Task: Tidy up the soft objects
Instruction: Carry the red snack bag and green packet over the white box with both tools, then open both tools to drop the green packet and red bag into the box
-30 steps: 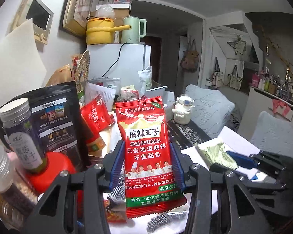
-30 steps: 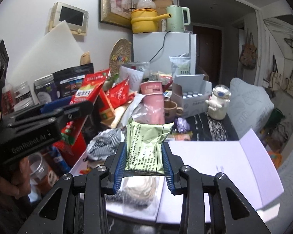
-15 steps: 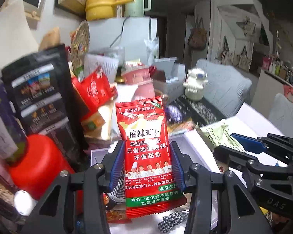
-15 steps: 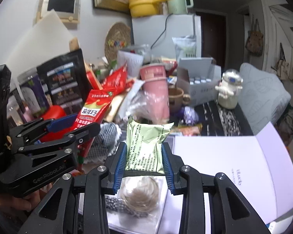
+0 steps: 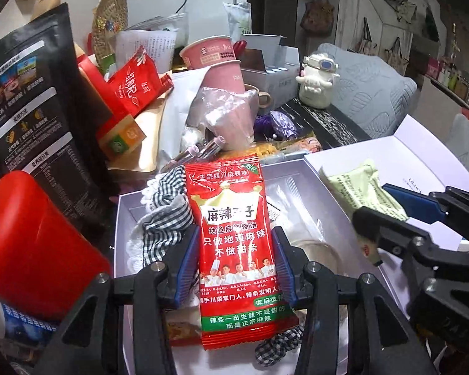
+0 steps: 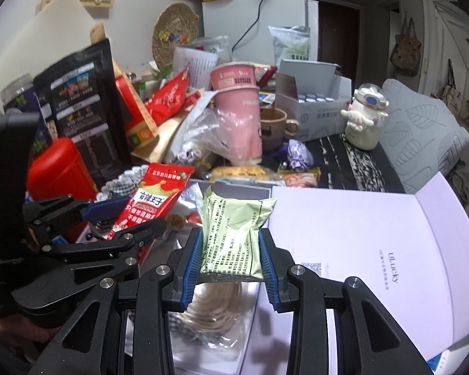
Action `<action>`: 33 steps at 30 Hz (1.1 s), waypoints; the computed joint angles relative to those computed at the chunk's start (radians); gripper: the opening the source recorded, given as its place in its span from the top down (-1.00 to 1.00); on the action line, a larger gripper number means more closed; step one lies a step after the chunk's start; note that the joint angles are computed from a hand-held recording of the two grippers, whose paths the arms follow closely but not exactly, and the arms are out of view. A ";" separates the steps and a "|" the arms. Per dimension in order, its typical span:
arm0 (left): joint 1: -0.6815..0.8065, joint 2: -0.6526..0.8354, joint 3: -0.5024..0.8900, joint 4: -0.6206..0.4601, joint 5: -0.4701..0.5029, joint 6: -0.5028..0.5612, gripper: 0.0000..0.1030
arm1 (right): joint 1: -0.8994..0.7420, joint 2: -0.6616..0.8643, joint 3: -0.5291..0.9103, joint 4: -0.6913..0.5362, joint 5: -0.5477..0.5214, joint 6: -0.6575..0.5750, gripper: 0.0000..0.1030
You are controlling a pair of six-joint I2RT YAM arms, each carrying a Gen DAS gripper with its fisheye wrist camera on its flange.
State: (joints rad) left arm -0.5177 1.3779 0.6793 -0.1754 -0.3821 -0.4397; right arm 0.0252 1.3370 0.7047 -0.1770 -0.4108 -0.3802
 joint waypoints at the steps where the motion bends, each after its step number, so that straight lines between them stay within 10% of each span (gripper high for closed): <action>1: -0.007 0.007 0.002 -0.001 -0.004 0.000 0.12 | 0.000 0.008 0.001 0.000 0.001 -0.001 0.31; 33: 0.009 0.061 0.044 -0.060 0.032 -0.031 0.12 | 0.001 0.169 0.095 -0.106 -0.003 -0.042 0.05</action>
